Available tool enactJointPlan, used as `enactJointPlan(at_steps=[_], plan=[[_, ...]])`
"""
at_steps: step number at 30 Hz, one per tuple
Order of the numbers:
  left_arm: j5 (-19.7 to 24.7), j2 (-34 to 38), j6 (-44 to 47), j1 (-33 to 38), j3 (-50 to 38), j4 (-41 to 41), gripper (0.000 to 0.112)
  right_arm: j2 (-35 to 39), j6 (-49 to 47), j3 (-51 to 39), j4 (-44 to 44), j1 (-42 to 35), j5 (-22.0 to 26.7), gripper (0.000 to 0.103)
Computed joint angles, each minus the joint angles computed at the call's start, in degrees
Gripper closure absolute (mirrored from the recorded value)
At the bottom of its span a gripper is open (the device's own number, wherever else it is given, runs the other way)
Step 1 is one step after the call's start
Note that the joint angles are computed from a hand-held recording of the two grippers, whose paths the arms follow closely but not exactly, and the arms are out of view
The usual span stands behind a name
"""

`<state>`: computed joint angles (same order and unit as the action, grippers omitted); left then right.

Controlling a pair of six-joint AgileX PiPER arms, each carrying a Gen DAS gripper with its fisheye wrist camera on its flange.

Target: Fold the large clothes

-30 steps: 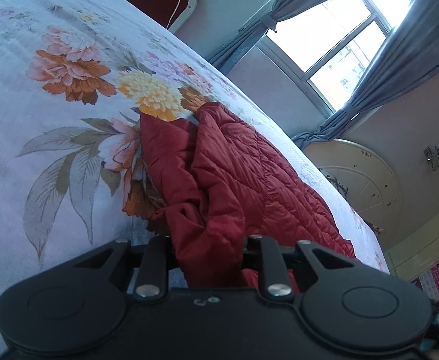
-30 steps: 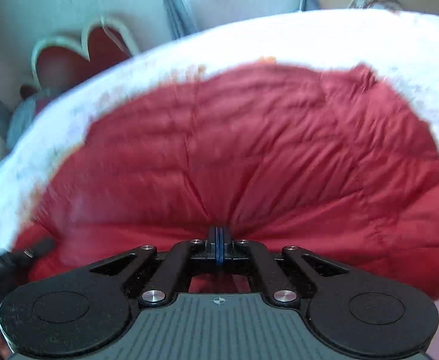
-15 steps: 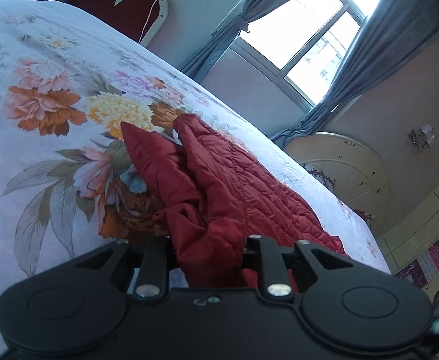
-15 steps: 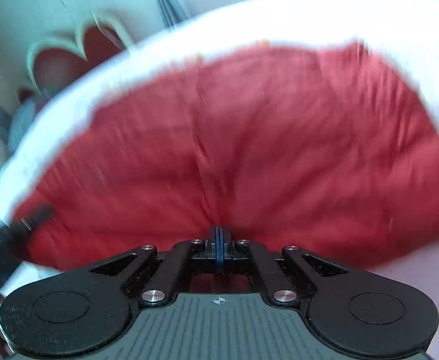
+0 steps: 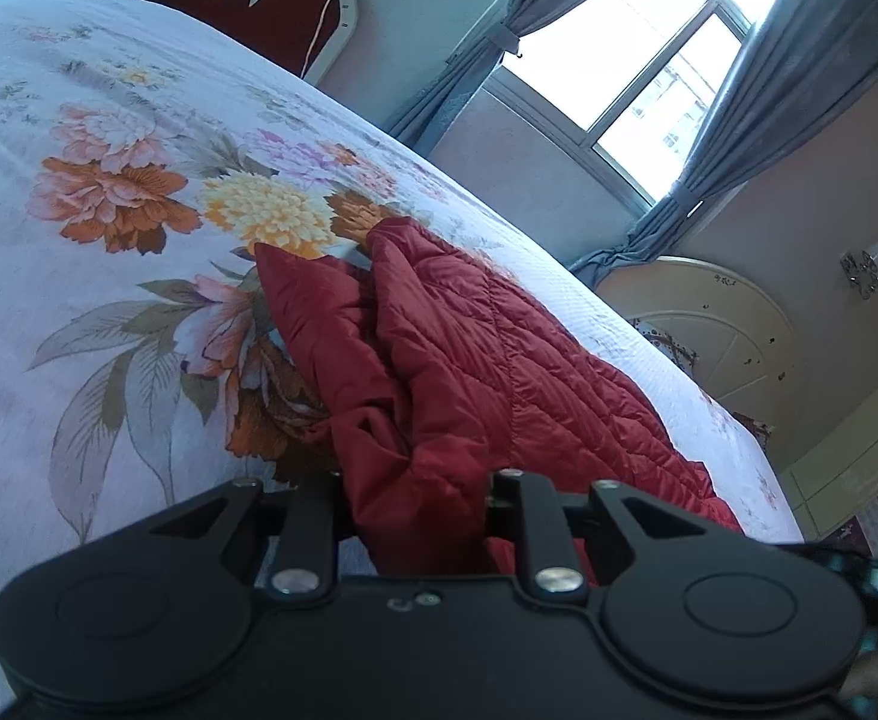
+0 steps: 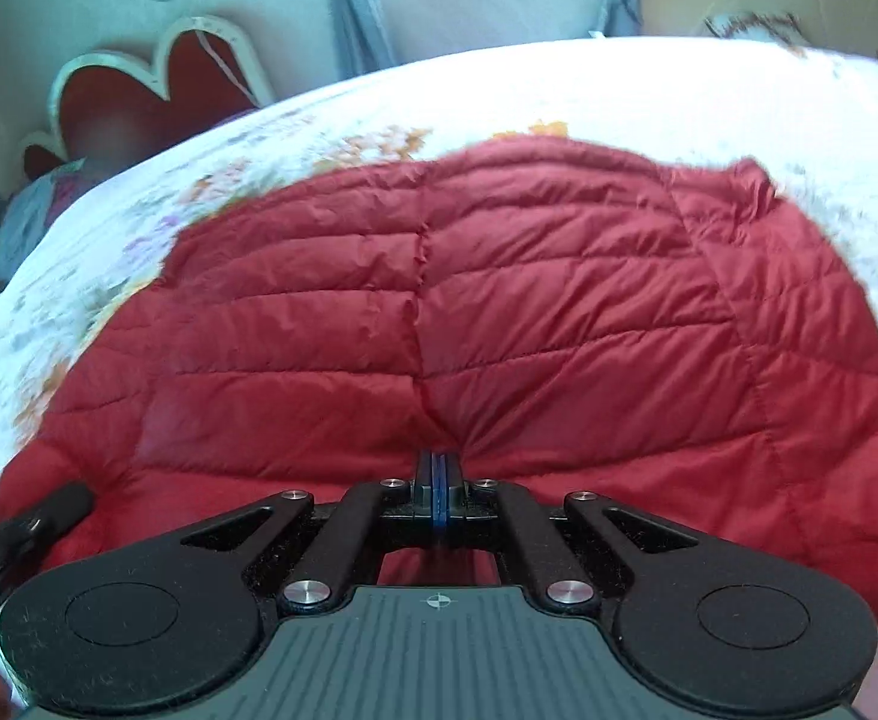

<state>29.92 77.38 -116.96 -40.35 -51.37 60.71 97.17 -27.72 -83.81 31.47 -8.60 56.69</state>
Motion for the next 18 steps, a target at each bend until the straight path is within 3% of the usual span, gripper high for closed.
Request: enactJointPlan(at_steps=[6,9,12,18], plan=[[3.9,0.9,-1.4,-2.2,-1.6,0.5,0.092,-3.1,-7.2,4.2,2.0,-1.9,0.5,0.103],[6.3,1.5,0.0,-3.5,-3.6,-0.7,0.092,-1.7,-8.7,6.0,2.7,-3.5,3.2,0.103],[11.4,3.0,7.4,-5.8,-8.5,-3.3,0.092,-0.8,-10.4,7.1,4.9,-4.3,2.5,0.103],[19.6,6.6,16.9,-10.0,-18.3,-4.0,0.092,2.5,-13.1,4.8,9.1,-7.4,6.5,0.103]])
